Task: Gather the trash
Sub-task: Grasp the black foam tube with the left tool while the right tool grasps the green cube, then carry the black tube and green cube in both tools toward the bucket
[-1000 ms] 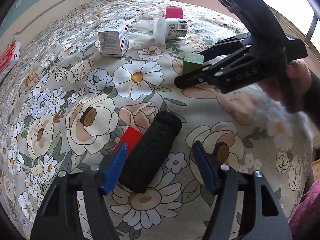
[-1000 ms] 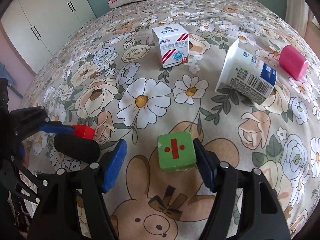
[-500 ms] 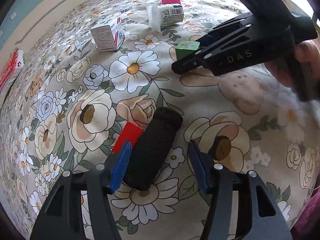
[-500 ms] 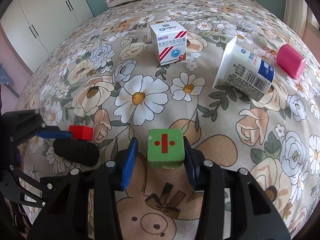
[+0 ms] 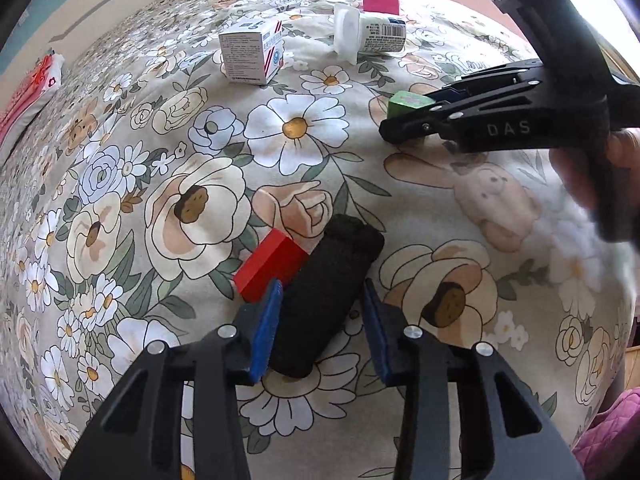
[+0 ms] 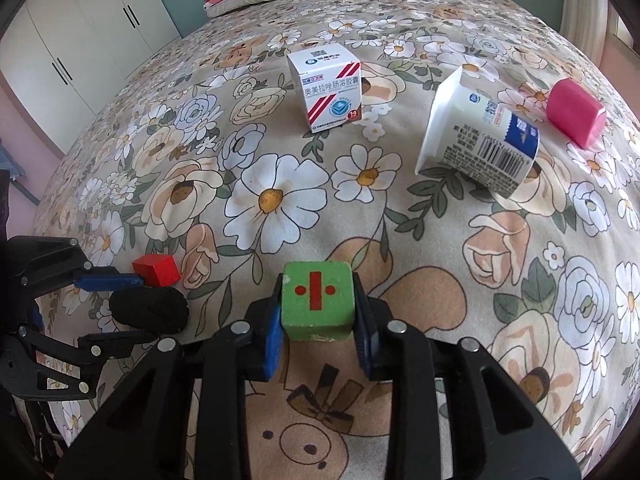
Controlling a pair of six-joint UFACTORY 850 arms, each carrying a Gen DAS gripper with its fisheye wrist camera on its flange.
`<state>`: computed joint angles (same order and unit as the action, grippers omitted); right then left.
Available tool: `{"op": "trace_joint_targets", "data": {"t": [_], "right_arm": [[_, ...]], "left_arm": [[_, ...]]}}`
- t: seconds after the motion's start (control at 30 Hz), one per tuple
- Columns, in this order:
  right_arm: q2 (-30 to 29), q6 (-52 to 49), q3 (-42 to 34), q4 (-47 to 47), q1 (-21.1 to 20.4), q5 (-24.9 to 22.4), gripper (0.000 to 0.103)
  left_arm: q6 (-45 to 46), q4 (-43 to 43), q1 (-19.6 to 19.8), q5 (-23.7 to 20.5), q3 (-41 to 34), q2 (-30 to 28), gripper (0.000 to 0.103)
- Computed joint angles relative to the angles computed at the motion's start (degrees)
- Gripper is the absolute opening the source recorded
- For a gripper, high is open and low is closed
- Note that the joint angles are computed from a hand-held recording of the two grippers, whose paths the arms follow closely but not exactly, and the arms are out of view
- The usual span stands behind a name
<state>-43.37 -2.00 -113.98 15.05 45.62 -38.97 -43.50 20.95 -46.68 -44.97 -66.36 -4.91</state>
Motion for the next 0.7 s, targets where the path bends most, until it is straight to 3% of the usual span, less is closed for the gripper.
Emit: {"op": "trace_joint_targets", "data": {"t": [0.47,0.7], "right_arm": [[8.42,-1.98,9.65,1.69,0.41,4.08,0.031],[15.36,-1.42,15.79,1.6,0.98,5.6,0.031]], "left_arm": [[-14.14,5.08,-3.68,-0.11,1.54,4.87,0.04],[-21.4,9.62,-8.47,-5.27,-0.64,6.66,0.04]]}}
